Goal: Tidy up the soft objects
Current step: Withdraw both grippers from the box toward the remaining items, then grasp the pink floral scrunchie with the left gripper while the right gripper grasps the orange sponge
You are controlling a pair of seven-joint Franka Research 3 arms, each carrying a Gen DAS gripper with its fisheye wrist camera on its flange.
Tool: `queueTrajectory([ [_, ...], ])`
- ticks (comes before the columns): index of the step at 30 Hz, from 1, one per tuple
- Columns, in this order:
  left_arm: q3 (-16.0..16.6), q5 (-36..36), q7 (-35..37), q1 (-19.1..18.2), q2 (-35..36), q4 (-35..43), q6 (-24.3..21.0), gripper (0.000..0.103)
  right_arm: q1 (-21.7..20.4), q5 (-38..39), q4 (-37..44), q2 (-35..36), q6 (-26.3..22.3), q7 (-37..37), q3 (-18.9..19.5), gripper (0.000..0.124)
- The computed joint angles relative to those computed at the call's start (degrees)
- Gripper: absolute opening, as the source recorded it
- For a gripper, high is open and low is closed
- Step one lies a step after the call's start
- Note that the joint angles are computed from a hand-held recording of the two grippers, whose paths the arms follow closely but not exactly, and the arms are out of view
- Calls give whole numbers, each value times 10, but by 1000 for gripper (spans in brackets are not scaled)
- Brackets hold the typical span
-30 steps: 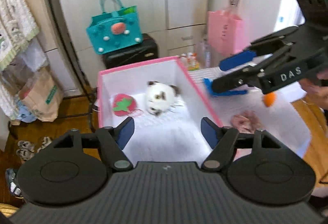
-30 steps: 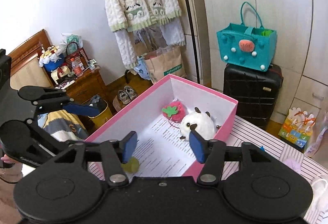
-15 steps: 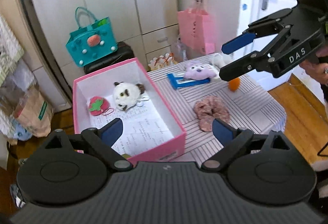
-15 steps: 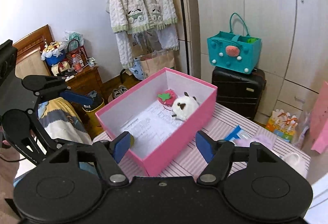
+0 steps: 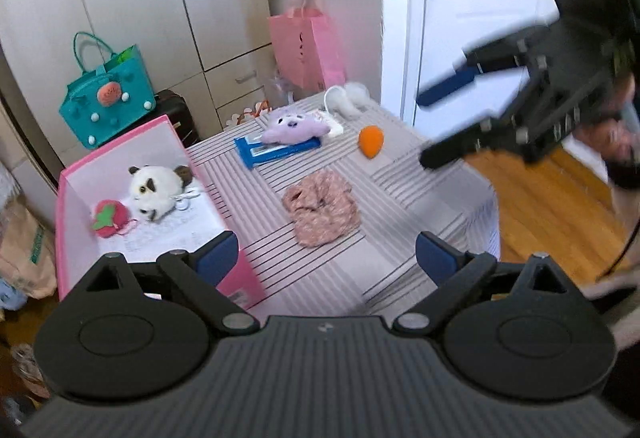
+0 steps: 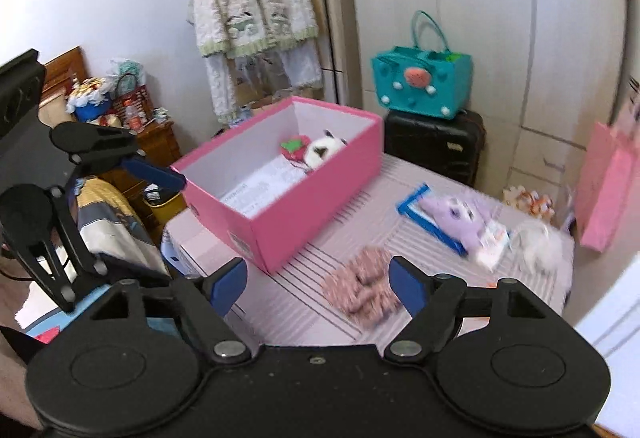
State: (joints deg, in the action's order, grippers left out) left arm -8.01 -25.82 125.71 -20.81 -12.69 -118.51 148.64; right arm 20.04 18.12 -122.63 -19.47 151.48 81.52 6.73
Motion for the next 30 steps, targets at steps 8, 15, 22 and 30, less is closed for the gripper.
queueTrajectory([
  [8, 3, -125, 76, -28, 29, -15, 82, 96, -84, -86, -144, -56, 154, 92, 58, 86],
  [15, -11, -298, 185, -50, 72, -13, 196, 96, -131, -103, -223, -28, 346, 138, 72, 86],
  [22, -53, -424, 301, -33, 124, 32, 259, 96, -148, -103, -223, 12, 370, 71, 73, 86],
  [30, -109, -369, 254, 7, 195, 77, 265, 96, -133, -54, -199, 69, 375, 39, 58, 84],
])
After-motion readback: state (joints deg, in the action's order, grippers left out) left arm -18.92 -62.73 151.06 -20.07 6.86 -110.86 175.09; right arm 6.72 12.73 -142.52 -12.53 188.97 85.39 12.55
